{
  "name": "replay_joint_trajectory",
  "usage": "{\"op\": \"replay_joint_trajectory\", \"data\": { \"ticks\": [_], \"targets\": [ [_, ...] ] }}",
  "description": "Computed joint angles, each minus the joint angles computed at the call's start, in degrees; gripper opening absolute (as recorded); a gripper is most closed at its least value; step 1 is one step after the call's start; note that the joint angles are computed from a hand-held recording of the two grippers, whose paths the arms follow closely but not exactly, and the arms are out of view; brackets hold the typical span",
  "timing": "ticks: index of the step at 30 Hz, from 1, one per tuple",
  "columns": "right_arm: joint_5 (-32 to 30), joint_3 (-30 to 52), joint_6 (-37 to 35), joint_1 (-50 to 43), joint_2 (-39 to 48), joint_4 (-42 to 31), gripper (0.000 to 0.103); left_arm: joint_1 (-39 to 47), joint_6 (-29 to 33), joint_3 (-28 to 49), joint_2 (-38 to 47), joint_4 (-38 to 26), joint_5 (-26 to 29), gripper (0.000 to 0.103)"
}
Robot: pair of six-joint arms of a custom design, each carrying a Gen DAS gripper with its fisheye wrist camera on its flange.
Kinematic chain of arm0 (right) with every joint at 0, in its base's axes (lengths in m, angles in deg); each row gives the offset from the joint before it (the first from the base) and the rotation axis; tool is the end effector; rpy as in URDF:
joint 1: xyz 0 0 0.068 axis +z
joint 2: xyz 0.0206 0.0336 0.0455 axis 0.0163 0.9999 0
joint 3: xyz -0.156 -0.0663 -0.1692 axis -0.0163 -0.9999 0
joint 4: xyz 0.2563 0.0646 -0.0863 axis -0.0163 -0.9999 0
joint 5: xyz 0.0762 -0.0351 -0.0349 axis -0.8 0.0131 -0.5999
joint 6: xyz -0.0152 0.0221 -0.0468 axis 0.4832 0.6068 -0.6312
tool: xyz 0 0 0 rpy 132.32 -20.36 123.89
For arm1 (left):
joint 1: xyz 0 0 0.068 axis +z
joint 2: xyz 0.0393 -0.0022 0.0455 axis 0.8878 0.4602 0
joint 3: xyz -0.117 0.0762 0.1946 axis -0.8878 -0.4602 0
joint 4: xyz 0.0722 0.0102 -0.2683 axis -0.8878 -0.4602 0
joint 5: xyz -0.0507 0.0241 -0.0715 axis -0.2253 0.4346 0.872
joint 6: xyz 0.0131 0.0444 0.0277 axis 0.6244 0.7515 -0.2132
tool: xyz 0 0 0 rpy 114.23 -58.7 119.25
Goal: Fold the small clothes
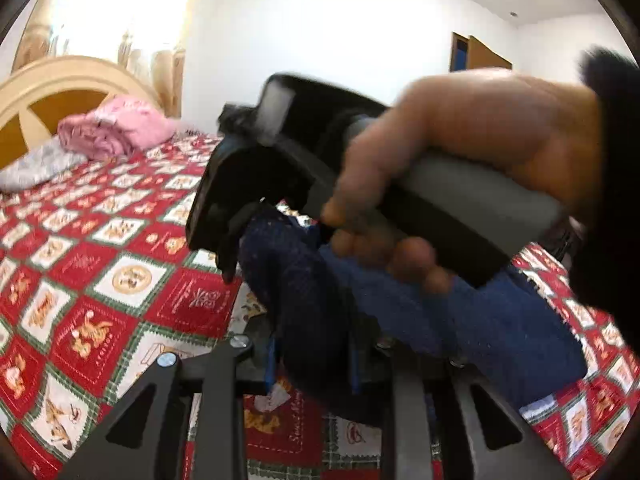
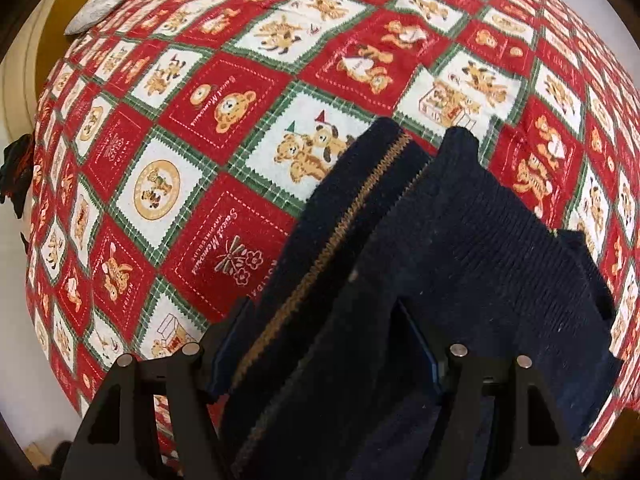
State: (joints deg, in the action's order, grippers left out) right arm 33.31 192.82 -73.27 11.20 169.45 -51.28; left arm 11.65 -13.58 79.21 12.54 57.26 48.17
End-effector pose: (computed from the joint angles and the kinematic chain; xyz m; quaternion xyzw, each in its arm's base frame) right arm 0.4195 0.0789 0.2221 -0.0572 0.9945 0.0495 0.0724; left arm 0.1942 -0.2240 0.1970 0.1852 0.8259 -0.1865 0.4988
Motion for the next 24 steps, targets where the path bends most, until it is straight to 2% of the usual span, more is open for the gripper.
{"op": "replay_joint_trajectory", "data": {
  "ticks": [1, 4, 5, 10, 13, 15, 19, 22, 24],
  "targets": [
    [-0.8, -2.6, -0.1, -0.8, -1.8, 1.6, 0.054, -0.2, 0.3, -0.1, -0.2, -0.1, -0.2, 0.027],
    [-6.6, -11.1, 0.6, -5.1, -8.1, 6.3, 0.035, 0.4, 0.1, -0.2, -0.9, -1.0, 0.9, 0.027],
    [-9.0, -14.3, 0.5, -6.9, -11.0, 8.4, 0.033, 0.8, 0.1, 0.0, -0.5, -1.0, 1.5, 0.027],
    [-19.1, -29.2, -1.2, -16.4, -26.5, 16.2, 0.027, 0.8, 0.7, 0.8, -1.0, -1.6, 3.1, 0.027],
    [-23.7, -33.2, -0.9, -21.9, -32.9, 16.6, 0.024, -0.8, 2.4, 2.3, -0.9, -1.8, 3.7, 0.027],
    [-27.3, -35.1, -3.3, -28.0, -37.3, 14.7, 0.02, -2.4, 3.2, 4.2, -0.1, -2.2, 4.3, 0.027],
    [-31.9, -35.1, -14.2, -42.5, -42.1, 6.6, 0.019, -7.3, 5.1, 8.7, 2.9, -2.3, 4.6, 0.027],
    [-35.7, -34.8, -25.9, -56.0, -43.1, 0.5, 0.018, -12.3, 6.5, 13.9, 7.6, -2.0, 5.0, 0.026],
    [-36.2, -35.9, -32.8, -63.3, -42.9, -0.8, 0.018, -16.0, 7.9, 16.9, 11.2, -0.8, 4.4, 0.026]
  ]
}}
